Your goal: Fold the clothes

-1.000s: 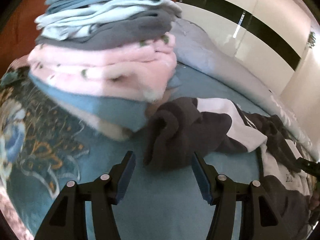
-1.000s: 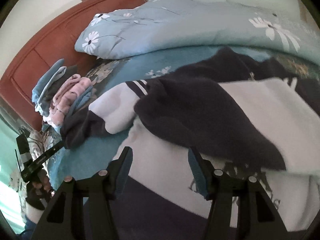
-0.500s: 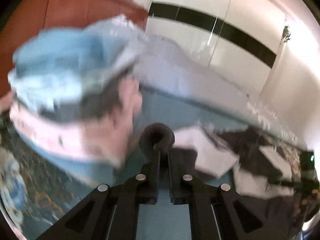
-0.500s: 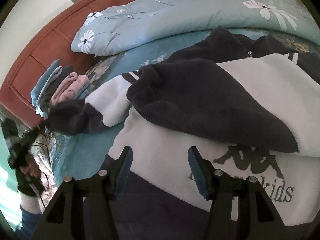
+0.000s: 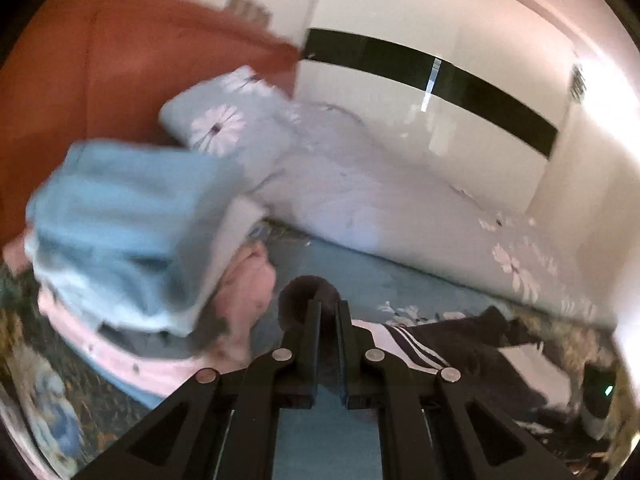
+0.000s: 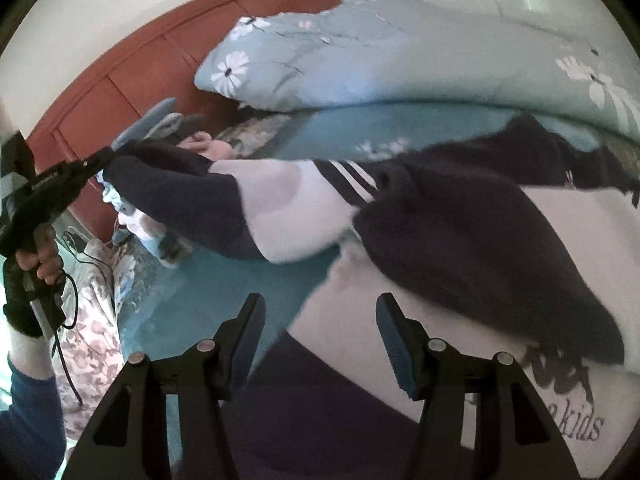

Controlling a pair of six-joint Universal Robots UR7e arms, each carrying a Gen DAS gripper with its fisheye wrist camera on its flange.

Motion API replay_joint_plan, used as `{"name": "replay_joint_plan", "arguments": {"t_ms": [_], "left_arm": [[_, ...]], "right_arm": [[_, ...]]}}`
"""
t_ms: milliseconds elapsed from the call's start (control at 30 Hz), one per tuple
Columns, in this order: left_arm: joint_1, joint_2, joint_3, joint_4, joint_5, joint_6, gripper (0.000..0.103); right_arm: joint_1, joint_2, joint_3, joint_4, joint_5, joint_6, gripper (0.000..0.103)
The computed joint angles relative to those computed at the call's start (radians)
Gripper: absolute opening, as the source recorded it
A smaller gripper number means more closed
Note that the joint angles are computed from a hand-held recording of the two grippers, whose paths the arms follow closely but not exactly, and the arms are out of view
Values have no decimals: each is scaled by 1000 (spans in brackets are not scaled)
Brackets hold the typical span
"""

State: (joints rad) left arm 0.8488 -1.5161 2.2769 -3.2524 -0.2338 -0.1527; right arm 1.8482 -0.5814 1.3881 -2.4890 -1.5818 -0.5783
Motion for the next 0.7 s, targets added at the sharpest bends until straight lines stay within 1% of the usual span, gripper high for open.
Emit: {"name": "replay_joint_plan", "arguments": {"t_ms": [67, 133, 200, 233, 267, 433, 500, 533, 567, 600, 667, 700], "left_arm": [[-9, 38, -34, -24, -23, 60, 7], [-10, 99, -86, -61, -65, 136, 7], [-12, 163, -140, -96, -106, 210, 6], [-13, 213, -177, -132, -122, 269, 6], [-13, 251, -212, -140, -134, 297, 6], [6, 407, -372, -55, -303, 301, 6], [12, 463, -422, -15, -362, 285, 4], [17, 488, -440, 8, -389, 273, 0], [21, 514, -459, 31, -418, 262, 0], [28, 554, -484, 62, -436, 253, 0], [41, 612, -523, 115, -444, 253, 0], [53, 634, -537, 161, -455, 229, 0]], "right_arm": [[-5, -6, 3, -19, 18, 19, 59], [-20, -20, 8, -40, 25, 42, 59], [-37, -41, 17, -59, 5, 60, 59], [-45, -52, 22, -66, -12, 63, 59], [-55, -66, 30, -72, -29, 67, 59], [-108, -152, 94, -107, -84, 86, 59], [-127, -183, 115, -119, -89, 99, 59], [-137, -196, 125, -125, -90, 109, 59], [-146, -208, 134, -131, -91, 120, 59], [-156, -220, 142, -136, -91, 131, 59], [-174, -235, 155, -138, -92, 161, 59], [-180, -240, 162, -138, -96, 169, 59]]}}
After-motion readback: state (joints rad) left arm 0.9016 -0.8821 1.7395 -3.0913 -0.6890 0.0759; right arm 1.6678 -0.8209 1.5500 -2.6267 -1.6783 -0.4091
